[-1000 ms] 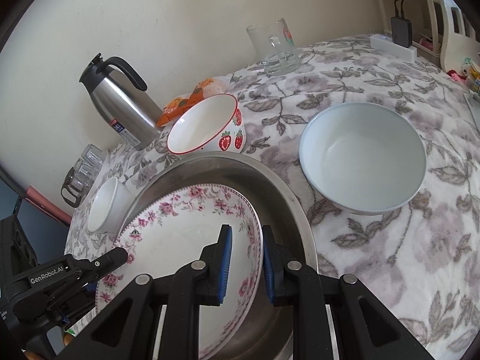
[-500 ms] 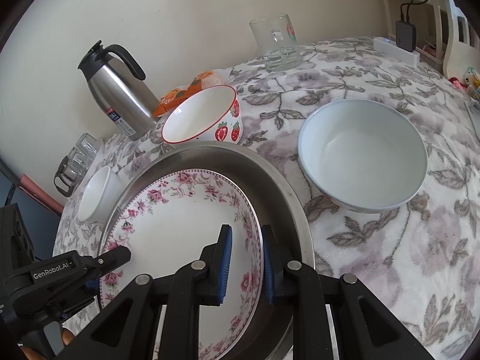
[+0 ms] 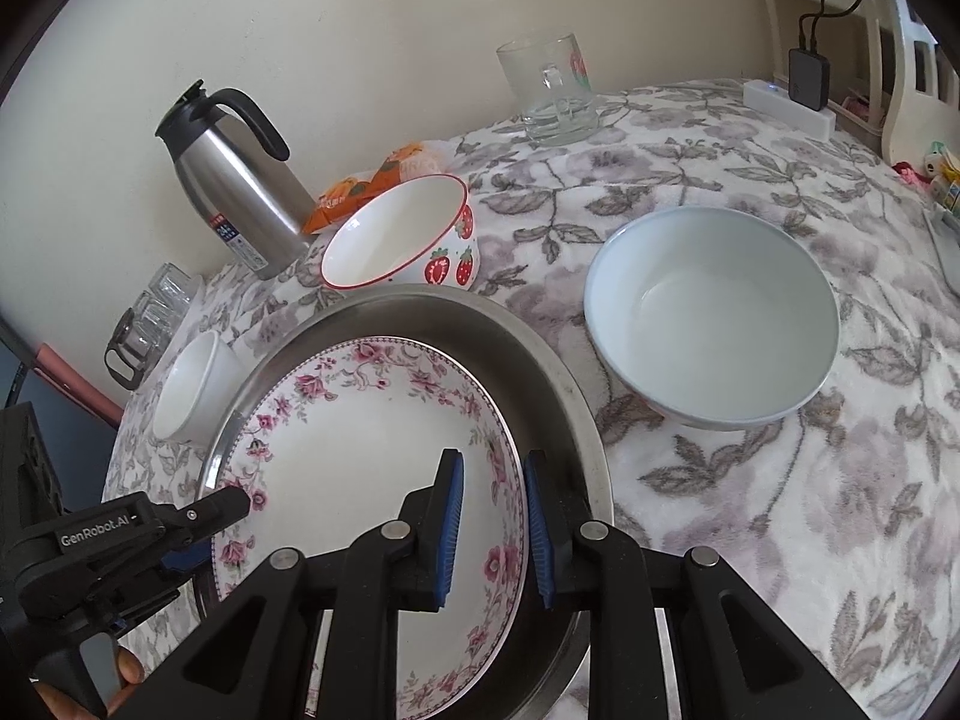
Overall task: Organize plates and bowls
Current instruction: 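Lower the pink-rose plate with both grippers into the steel basin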
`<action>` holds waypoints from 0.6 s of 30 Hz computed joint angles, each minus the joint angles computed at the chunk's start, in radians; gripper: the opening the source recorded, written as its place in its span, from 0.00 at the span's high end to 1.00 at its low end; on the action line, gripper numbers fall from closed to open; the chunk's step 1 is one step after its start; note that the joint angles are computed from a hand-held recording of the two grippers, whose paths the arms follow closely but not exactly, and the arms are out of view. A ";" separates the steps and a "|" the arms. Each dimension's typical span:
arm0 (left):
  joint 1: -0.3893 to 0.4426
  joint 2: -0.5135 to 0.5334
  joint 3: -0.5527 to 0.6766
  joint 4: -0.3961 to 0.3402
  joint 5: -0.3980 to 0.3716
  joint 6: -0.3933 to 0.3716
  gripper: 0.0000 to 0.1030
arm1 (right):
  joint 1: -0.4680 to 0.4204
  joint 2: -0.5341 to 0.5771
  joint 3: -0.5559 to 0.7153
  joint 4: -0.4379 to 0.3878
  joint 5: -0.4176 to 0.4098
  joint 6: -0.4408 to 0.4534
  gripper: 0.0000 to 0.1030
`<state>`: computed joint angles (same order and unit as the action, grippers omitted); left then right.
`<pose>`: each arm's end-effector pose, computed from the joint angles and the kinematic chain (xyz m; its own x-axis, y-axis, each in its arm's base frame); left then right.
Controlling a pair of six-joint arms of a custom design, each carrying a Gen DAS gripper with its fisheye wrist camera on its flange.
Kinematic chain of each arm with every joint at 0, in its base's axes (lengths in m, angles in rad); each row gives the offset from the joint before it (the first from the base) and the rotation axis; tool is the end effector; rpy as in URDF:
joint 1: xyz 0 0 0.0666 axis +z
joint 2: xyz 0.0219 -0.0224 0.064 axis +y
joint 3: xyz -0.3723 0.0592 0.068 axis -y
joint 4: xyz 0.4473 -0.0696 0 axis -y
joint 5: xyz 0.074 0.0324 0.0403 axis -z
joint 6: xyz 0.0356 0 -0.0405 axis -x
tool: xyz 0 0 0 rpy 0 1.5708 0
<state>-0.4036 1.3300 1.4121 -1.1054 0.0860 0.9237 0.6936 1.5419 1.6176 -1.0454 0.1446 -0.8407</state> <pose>0.4601 -0.2002 0.4515 -0.8184 -0.5149 -0.2553 -0.3658 0.8093 -0.4595 0.4547 0.3709 0.4483 -0.8476 0.2541 -0.4657 0.0924 0.9351 0.3421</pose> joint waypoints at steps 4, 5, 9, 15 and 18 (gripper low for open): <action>-0.001 -0.001 0.009 -0.007 -0.012 -0.006 0.75 | 0.000 -0.001 -0.002 0.001 0.000 -0.001 0.77; -0.001 -0.001 0.010 -0.006 -0.015 -0.007 0.75 | 0.000 -0.002 -0.003 0.002 0.001 -0.002 0.77; -0.001 -0.003 0.013 -0.008 -0.018 -0.008 0.75 | 0.002 -0.011 -0.006 0.008 0.017 -0.002 0.77; -0.005 -0.006 0.025 -0.021 -0.037 -0.015 0.73 | 0.002 -0.026 -0.013 0.020 0.020 0.000 0.77; -0.007 -0.010 0.027 -0.019 -0.044 -0.020 0.73 | -0.001 -0.035 -0.019 0.029 0.020 -0.003 0.77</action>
<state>-0.4106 1.3196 1.4390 -1.1241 0.0419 0.9033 0.6930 1.5074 1.5989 -1.0169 0.1650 -0.8437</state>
